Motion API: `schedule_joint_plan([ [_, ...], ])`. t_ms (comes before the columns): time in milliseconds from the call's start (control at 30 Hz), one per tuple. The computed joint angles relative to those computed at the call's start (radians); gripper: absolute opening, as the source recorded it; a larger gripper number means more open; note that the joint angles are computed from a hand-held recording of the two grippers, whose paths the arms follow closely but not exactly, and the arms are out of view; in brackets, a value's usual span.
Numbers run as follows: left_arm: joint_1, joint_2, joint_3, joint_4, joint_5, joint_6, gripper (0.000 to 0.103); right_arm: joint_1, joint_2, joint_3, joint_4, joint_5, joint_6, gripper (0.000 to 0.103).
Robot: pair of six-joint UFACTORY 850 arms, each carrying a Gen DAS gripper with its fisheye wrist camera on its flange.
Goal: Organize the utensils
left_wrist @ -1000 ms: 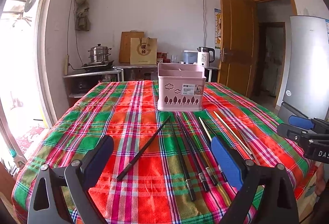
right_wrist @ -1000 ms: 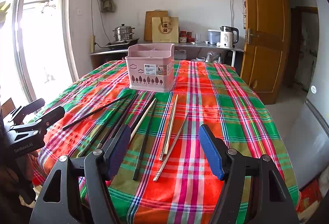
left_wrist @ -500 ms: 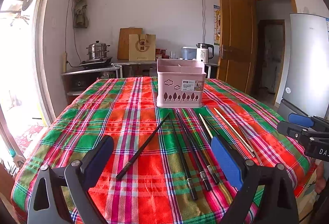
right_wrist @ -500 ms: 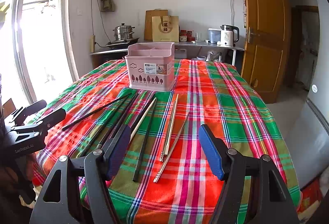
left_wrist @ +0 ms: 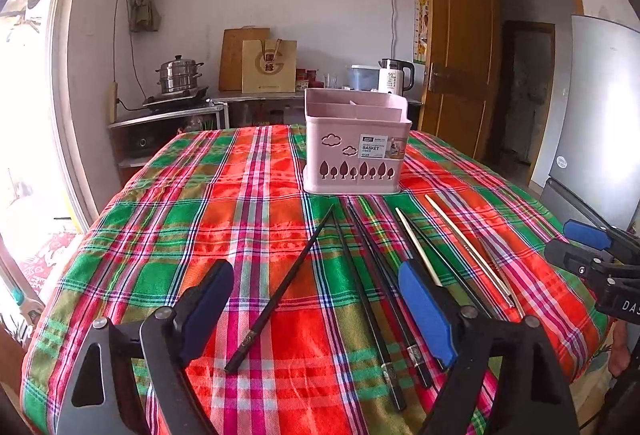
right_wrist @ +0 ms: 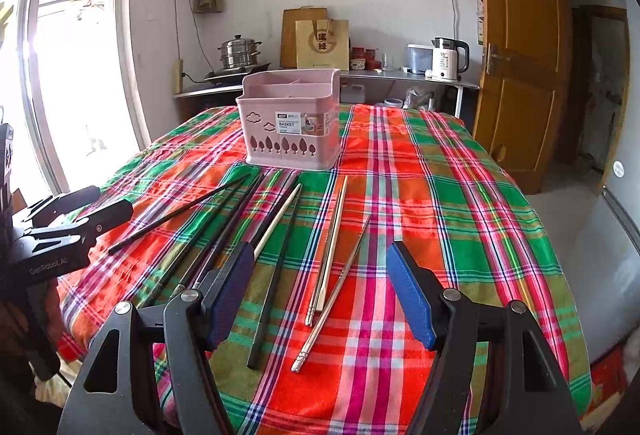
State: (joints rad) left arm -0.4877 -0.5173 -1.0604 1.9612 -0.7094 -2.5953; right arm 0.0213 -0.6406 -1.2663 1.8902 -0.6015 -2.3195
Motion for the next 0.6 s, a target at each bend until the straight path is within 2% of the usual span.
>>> schedule_joint_plan([
  [100, 0.052, -0.023, -0.048, -0.036, 0.074, 0.093, 0.073, 0.008, -0.028, -0.048, -0.053, 0.012, 0.062, 0.069],
  [267, 0.128, -0.107, -0.18, -0.187, 0.213, 0.402, 0.062, 0.035, -0.098, -0.171, -0.203, 0.048, 0.235, 0.067],
  [367, 0.167, -0.154, -0.25, -0.28, 0.31, 0.554, 0.06, 0.058, -0.152, -0.259, -0.338, 0.075, 0.363, 0.052],
  [400, 0.176, -0.168, -0.271, -0.32, 0.328, 0.607, 0.059, 0.067, -0.172, -0.293, -0.401, 0.088, 0.421, 0.046],
  [533, 0.196, -0.215, -0.344, -0.462, 0.381, 0.806, 0.057, 0.1, -0.246, -0.413, -0.645, 0.09, 0.645, 0.034],
  [600, 0.205, -0.238, -0.381, -0.556, 0.403, 0.921, 0.053, 0.115, -0.278, -0.462, -0.736, 0.086, 0.731, 0.026],
])
